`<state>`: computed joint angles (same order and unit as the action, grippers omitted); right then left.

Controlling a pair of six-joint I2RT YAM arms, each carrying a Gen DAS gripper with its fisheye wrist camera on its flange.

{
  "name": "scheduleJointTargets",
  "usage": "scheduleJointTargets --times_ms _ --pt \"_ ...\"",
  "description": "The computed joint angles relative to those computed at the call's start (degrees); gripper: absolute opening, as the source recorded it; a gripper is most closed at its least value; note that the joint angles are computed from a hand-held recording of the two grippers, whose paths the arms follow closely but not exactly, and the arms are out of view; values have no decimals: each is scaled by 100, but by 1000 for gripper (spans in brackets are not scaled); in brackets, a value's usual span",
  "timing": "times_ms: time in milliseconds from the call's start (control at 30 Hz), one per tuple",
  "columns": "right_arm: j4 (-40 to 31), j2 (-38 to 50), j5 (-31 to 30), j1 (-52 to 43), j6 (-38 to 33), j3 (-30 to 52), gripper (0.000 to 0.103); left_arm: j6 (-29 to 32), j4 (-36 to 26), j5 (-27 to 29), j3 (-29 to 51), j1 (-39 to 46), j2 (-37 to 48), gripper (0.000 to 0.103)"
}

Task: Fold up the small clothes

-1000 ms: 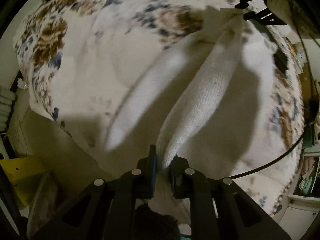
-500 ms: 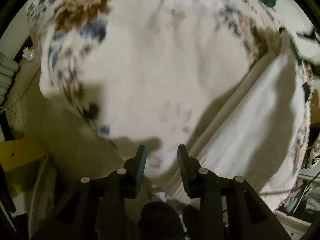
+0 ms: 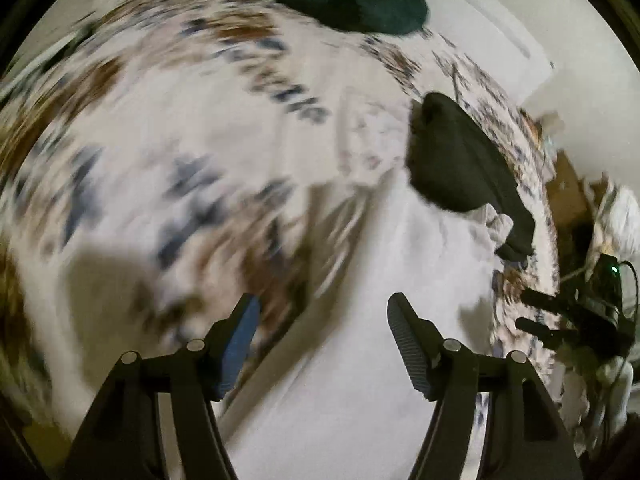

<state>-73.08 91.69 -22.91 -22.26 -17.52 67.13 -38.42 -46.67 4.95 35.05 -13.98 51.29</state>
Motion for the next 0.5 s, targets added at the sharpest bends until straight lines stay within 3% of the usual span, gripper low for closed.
scheduleJointTargets --times_ms 133,200,333,367,400,433,500 --pt "535 966 -448 -182 106 345 76 430 1082 -361 745 -262 2280 61" --pt "760 1375 -603 -77 201 553 76 606 1315 -458 977 -307 2852 10" --pt "856 2213 -832 238 464 1024 72 701 1565 -366 955 -28 2891 5" --pt "822 2381 -873 326 468 1119 64 729 1564 -366 943 42 2876 5" --pt "886 2437 -906 436 531 1117 36 768 1558 -371 911 133 2852 5" --pt "941 2447 -804 502 588 1135 14 847 1631 -281 821 298 2839 5" --pt "1216 2290 -800 567 803 1034 11 981 1848 -105 775 577 3115 5"
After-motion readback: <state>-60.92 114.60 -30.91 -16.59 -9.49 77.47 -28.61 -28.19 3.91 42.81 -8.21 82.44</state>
